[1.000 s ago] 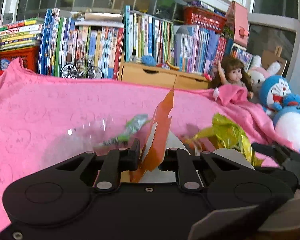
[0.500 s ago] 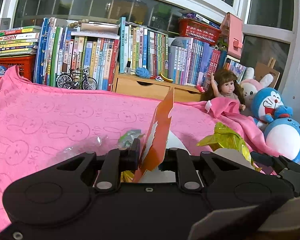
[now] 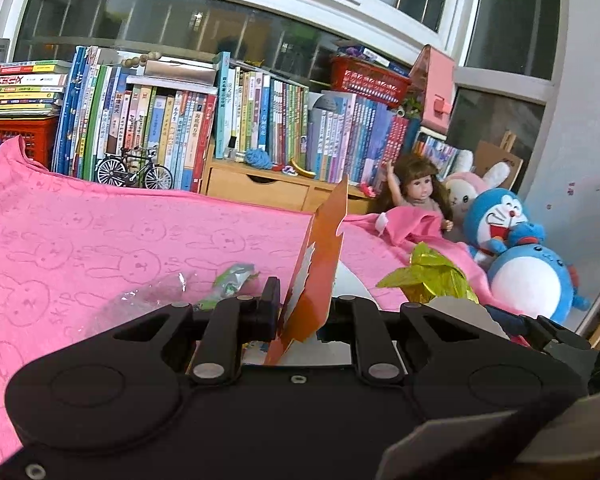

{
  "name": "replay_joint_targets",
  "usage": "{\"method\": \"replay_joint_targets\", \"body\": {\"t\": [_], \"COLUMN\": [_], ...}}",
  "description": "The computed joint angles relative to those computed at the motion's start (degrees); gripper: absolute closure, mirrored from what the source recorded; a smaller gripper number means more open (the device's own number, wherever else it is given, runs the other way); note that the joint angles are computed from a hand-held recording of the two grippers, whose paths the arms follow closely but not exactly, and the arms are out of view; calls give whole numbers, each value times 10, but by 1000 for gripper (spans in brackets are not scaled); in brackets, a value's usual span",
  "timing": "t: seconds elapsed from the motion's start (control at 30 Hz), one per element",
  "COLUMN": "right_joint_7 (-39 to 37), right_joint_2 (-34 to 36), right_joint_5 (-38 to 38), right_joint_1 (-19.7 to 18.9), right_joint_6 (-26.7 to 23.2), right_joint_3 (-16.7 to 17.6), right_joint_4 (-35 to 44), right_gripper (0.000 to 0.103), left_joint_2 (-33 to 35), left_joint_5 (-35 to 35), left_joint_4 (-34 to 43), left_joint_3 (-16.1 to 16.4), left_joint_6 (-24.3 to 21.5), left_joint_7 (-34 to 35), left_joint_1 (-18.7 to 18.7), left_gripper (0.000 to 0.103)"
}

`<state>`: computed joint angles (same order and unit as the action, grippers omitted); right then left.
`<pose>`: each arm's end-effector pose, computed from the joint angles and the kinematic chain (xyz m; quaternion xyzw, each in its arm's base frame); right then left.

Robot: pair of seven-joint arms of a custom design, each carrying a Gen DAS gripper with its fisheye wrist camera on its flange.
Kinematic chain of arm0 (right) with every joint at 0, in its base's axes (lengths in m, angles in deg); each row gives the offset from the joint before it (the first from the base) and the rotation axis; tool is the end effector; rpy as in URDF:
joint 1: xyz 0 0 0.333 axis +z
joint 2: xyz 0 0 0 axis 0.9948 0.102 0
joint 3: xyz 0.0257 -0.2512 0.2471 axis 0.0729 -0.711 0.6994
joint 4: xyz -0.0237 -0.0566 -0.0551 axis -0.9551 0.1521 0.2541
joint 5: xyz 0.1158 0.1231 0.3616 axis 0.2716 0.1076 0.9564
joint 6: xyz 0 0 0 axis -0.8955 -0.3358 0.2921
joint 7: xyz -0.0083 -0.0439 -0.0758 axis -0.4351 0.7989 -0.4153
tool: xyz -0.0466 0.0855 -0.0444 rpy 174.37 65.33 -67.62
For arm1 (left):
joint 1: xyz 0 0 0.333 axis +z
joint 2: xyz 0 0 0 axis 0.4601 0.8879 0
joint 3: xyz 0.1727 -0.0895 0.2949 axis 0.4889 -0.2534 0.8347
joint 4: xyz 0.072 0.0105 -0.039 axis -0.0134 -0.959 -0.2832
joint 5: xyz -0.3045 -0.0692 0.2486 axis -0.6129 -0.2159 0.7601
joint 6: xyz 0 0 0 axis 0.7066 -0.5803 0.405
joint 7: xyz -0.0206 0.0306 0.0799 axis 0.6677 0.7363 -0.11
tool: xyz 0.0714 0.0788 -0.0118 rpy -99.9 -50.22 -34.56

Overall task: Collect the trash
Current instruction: 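Carry the box and foil bag down into the black bin while both tools open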

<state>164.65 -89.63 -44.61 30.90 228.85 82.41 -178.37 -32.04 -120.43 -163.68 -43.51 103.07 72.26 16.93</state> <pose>0.4623 0.2466 0.6294 -0.4539 0.6690 -0.4808 0.3395 0.5856 -0.2211 0.7088 -0.4120 0.7202 -0.5448 0.1214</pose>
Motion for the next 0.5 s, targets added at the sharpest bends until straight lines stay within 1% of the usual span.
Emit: {"method": "replay_joint_targets", "body": {"t": [0.1,0.17,0.33,0.5], "right_joint_7": [6,8,8,14], "right_joint_2": [-14,-14,-16,-32], "right_joint_5": [1,8,21,33], "right_joint_1": [-3,6,41,80], "right_joint_6": [5,15,32,32], "right_joint_3": [-3,-11,-30,-44], "right_joint_4": [2,-2,-18,-38], "right_gripper": [14,14,14,14], "left_joint_2": [-4,-12,-46,-88], "left_joint_5": [-9,-27,-79,-111], "left_joint_4": [2,1,-27,-73], "left_joint_3": [1,5,21,45], "left_joint_6": [-4,-17,-44,-73], "left_joint_7": [2,13,73,102], "left_joint_1": [1,3,0,-11], "left_gripper": [87,87,87,87]}}
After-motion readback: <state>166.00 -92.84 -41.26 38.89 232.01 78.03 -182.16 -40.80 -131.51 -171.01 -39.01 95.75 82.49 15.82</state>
